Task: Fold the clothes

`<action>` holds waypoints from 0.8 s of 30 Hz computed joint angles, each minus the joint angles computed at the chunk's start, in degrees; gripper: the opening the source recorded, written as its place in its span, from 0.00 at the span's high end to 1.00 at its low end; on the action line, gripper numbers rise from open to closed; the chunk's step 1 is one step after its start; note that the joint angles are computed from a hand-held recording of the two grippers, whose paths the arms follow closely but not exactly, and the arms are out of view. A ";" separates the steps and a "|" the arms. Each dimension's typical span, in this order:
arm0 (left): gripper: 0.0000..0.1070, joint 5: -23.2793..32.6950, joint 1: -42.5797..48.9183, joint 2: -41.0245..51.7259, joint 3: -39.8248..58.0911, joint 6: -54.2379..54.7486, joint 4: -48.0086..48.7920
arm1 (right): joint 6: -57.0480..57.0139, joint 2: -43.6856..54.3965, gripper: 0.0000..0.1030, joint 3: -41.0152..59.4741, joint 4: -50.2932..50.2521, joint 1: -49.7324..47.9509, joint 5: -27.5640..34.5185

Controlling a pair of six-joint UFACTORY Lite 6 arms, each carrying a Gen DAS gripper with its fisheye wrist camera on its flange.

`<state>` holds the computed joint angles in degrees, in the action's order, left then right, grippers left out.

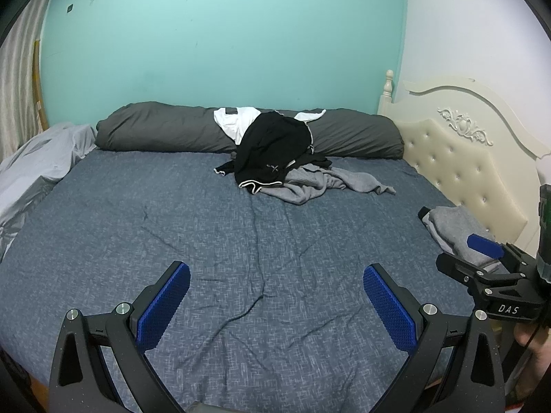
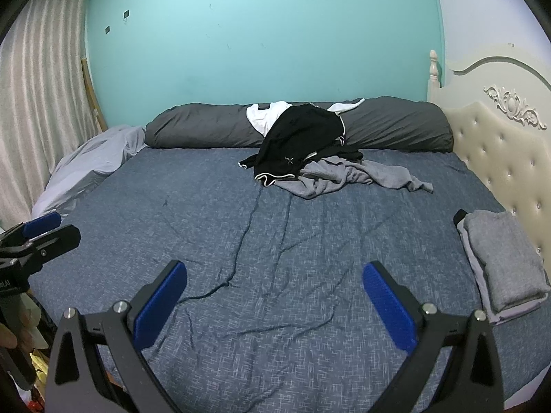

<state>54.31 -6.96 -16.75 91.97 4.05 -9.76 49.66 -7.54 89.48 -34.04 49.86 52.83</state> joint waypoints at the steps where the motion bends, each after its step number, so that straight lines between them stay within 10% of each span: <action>1: 0.04 -0.18 0.12 0.20 -0.13 0.16 -0.16 | -0.09 0.07 0.00 -0.17 0.12 -0.22 -0.23; 15: 0.04 -8.44 5.64 8.04 -4.80 5.83 -7.72 | -6.76 6.79 0.00 -3.16 8.29 -8.73 -10.84; 24: 0.04 -18.11 9.00 25.42 -0.73 9.53 -11.88 | -20.81 27.89 0.00 10.93 19.67 -17.78 -19.74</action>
<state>36.20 2.03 8.68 91.24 13.59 -21.64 28.85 20.35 100.40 -14.38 32.08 33.09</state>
